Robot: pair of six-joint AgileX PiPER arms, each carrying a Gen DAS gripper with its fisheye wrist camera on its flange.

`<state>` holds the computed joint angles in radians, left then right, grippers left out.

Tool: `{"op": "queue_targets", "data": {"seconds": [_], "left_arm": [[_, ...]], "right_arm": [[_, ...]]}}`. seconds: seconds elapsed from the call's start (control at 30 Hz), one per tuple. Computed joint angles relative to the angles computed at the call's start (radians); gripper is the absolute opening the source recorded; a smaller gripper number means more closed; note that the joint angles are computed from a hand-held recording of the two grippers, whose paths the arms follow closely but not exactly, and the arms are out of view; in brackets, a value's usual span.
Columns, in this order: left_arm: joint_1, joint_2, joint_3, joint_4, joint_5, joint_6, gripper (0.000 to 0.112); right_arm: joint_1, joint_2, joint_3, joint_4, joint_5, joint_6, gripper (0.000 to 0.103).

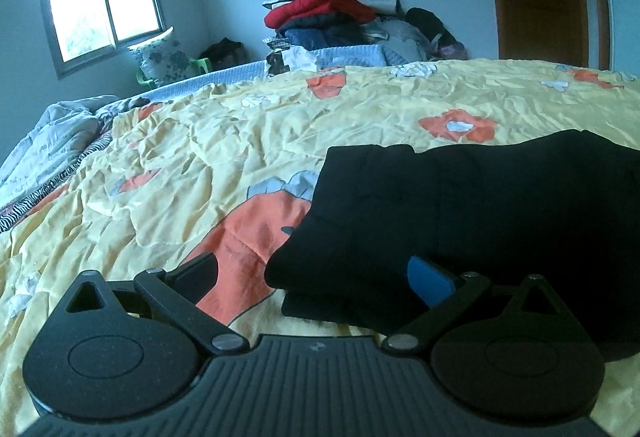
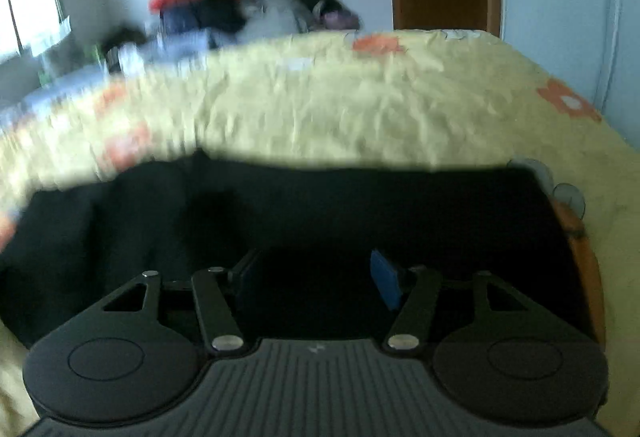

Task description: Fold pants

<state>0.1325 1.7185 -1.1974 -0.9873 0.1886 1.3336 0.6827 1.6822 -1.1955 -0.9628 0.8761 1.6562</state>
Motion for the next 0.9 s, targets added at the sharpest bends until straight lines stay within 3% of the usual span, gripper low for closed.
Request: {"op": "queue_targets", "data": {"seconds": [0.07, 0.17, 0.23, 0.3, 0.37, 0.43, 0.53, 0.6, 0.73, 0.9], "left_arm": [[-0.001, 0.006, -0.006, 0.005, 0.001, -0.006, 0.103], [0.001, 0.002, 0.003, -0.059, -0.001, 0.056, 0.103], [0.008, 0.001, 0.008, -0.113, 0.004, 0.103, 0.103], [0.012, 0.008, -0.001, -0.071, 0.015, 0.053, 0.103], [0.012, 0.017, -0.017, 0.014, 0.029, -0.039, 0.103], [0.016, 0.022, -0.03, 0.052, 0.044, -0.081, 0.103], [0.021, 0.026, -0.038, 0.073, 0.059, -0.107, 0.103], [0.025, 0.031, -0.046, 0.089, 0.071, -0.125, 0.103], [0.036, 0.043, -0.069, 0.135, 0.108, -0.189, 0.103], [0.048, 0.047, -0.08, 0.132, 0.138, -0.204, 0.103]], "right_arm": [[0.077, 0.08, -0.09, -0.024, 0.093, -0.088, 0.06], [0.105, 0.067, -0.102, -0.046, 0.03, -0.121, 0.061], [0.12, 0.06, -0.097, -0.096, 0.081, -0.041, 0.061], [0.115, 0.063, -0.097, -0.082, 0.113, -0.013, 0.063], [0.089, 0.076, -0.091, 0.001, 0.051, -0.081, 0.07], [0.121, 0.095, -0.096, -0.043, 0.098, -0.065, 0.075], [0.134, 0.089, -0.106, -0.056, 0.119, 0.003, 0.075], [0.132, 0.068, -0.098, -0.089, 0.079, 0.043, 0.075], [0.114, 0.148, -0.198, 0.007, 0.083, -0.144, 0.078], [0.156, 0.159, -0.236, -0.043, 0.13, -0.08, 0.08]]}}
